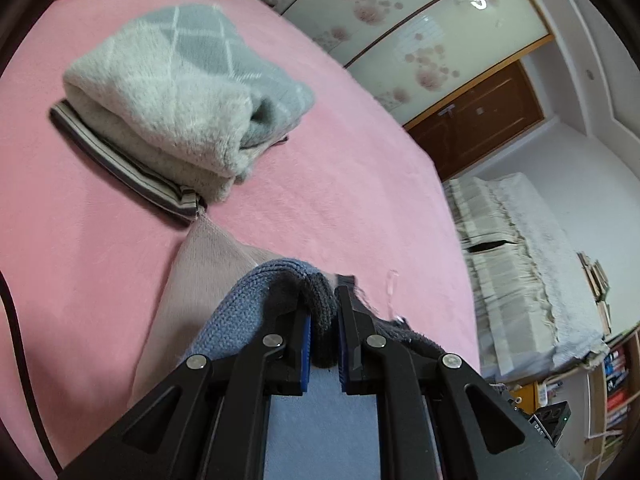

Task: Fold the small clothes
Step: 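Lift the hem with both grippers and fold it over toward the collar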

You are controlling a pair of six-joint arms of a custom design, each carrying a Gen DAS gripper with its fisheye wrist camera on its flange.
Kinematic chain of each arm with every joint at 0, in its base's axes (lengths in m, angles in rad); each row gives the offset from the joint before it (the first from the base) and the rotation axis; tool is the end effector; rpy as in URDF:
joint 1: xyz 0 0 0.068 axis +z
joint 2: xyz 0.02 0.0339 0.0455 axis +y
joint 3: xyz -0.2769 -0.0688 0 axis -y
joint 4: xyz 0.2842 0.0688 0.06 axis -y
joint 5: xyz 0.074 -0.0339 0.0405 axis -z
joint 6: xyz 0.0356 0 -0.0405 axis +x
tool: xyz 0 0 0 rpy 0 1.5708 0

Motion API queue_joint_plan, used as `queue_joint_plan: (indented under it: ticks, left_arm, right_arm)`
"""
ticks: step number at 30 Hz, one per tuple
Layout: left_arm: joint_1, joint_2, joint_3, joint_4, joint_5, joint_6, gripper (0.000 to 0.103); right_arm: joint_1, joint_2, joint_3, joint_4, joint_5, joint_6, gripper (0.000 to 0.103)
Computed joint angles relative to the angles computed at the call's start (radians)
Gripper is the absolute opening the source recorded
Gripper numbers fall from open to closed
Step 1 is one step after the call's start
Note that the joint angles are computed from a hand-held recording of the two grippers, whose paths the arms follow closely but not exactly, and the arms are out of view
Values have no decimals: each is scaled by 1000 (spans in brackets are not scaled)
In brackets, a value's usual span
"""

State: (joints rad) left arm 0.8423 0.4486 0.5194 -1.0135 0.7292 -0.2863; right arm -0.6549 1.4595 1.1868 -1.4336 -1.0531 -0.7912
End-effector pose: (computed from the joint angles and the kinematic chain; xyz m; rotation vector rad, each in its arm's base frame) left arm 0.0901 0.0654 0.2322 -0.9802 2.0769 -0.6333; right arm 0.2304 -0.1379 0.2791 -0.0662 2.3044 1.1074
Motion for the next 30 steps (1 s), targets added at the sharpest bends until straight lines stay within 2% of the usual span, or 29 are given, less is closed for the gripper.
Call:
queue_joint_plan:
  ticks: [2, 5, 10, 13, 18, 22, 23, 24, 25, 26, 27, 28, 30]
  left_arm:
    - [-82, 54, -44, 129, -66, -84, 8]
    - [-155, 118, -85, 256, -126, -149, 8]
    - [-226, 230, -124, 431, -185, -208, 8]
    - [-235, 284, -137, 495, -200, -217, 8]
    - [-243, 286, -181, 532, -221, -253, 9]
    - [-245, 304, -187, 538, -222, -250, 13]
    - [-241, 310, -181, 531, -206, -242, 15]
    - [-228, 324, -171, 519, -181, -221, 24]
    - [-218, 334, -159, 507, -160, -202, 37]
    - [-221, 326, -148, 488, -157, -193, 44]
    - [-229, 299, -136, 460, -172, -183, 57]
    - [-242, 263, -123, 426, -203, -174, 66]
    - [-257, 217, -93, 373, -245, -159, 72]
  right_arm:
    - [43, 5, -32, 121, 20, 103, 10]
    - [102, 25, -78, 297, 64, 258, 10]
    - [142, 66, -119, 452, 104, 385, 10]
    - [160, 76, -132, 501, 123, 433, 10]
    - [180, 96, -156, 578, 159, 497, 10]
    - [184, 98, -150, 566, 180, 502, 10]
    - [186, 102, -140, 543, 180, 488, 14]
    - [190, 110, -122, 517, 186, 468, 16]
    - [193, 110, -111, 494, 193, 452, 19]
    - [197, 106, -97, 466, 198, 436, 27]
    - [196, 97, -81, 439, 199, 417, 38]
    - [192, 88, -71, 422, 196, 404, 42]
    - [171, 77, -37, 372, 175, 371, 50]
